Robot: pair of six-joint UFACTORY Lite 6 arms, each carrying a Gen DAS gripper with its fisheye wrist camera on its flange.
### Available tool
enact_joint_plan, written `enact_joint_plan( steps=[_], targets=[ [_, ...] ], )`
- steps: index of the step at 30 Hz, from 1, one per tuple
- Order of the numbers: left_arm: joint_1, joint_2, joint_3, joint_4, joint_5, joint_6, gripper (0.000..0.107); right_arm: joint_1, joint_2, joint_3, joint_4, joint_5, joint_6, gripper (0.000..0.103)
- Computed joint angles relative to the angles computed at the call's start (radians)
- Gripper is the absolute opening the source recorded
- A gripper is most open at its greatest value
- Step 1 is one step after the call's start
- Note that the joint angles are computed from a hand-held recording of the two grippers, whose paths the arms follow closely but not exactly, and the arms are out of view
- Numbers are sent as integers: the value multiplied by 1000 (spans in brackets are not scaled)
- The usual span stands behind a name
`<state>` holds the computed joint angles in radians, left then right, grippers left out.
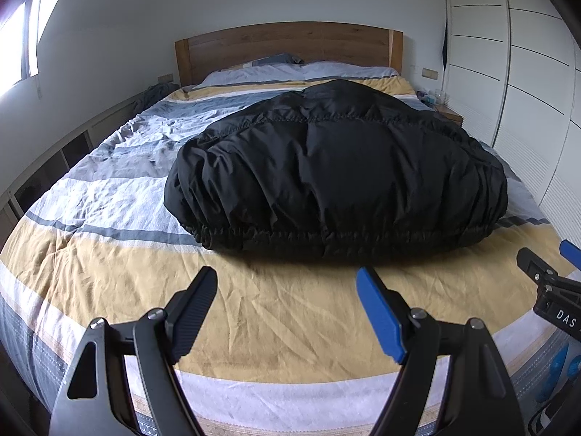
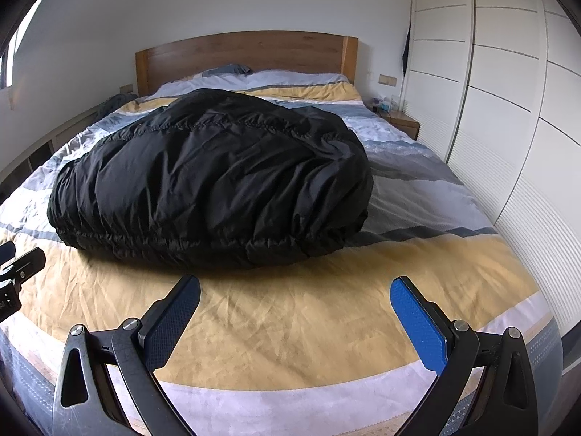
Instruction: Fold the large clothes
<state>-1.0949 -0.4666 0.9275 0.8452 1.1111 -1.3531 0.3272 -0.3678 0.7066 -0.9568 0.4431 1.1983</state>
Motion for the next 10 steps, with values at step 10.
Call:
enact_joint_plan(
  steps=[10],
  targets=[
    [5, -3, -14, -8, -25, 4, 78, -32, -15, -26, 6, -10, -19, 103]
  ],
)
